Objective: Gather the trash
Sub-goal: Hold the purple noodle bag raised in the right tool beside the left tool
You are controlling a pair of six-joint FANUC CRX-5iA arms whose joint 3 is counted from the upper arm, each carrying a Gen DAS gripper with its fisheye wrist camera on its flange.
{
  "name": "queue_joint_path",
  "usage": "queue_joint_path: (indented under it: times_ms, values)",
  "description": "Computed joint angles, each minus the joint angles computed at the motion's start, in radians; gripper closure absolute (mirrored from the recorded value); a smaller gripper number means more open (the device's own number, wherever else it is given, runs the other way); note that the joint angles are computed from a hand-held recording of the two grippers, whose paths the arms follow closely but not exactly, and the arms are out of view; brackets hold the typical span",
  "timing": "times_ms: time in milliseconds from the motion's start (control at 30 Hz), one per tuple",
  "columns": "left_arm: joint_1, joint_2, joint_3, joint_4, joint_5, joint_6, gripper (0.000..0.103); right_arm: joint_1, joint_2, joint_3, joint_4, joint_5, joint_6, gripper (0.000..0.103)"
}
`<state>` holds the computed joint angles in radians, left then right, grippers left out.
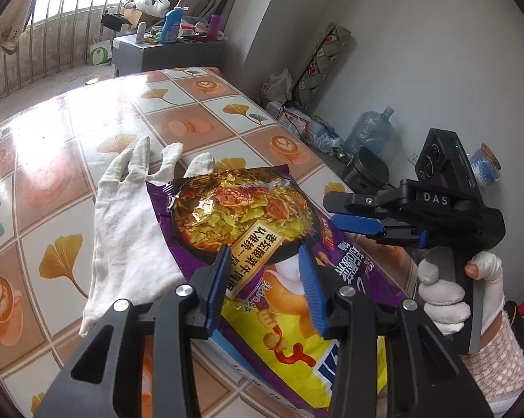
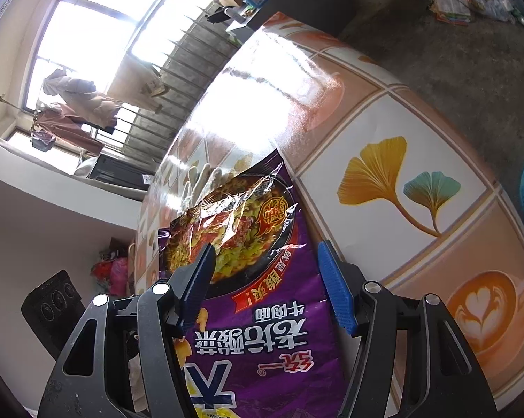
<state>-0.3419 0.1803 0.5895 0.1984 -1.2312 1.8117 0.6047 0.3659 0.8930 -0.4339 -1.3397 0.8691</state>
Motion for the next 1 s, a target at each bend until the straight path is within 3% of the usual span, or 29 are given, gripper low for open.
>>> queue_joint_path:
  times_ms: [733, 1000]
  values:
    - [-0.049, 0.054, 0.103, -0.118, -0.071, 0.031, 0.064, -0.026, -0.048, -0.049, -0.076, -0.007, 0.056, 0.045]
    - [-0.054, 0.056, 0.108, -0.129, -0.075, 0.044, 0.064, -0.043, -0.081, -0.096, -0.091, 0.046, 0.054, 0.057]
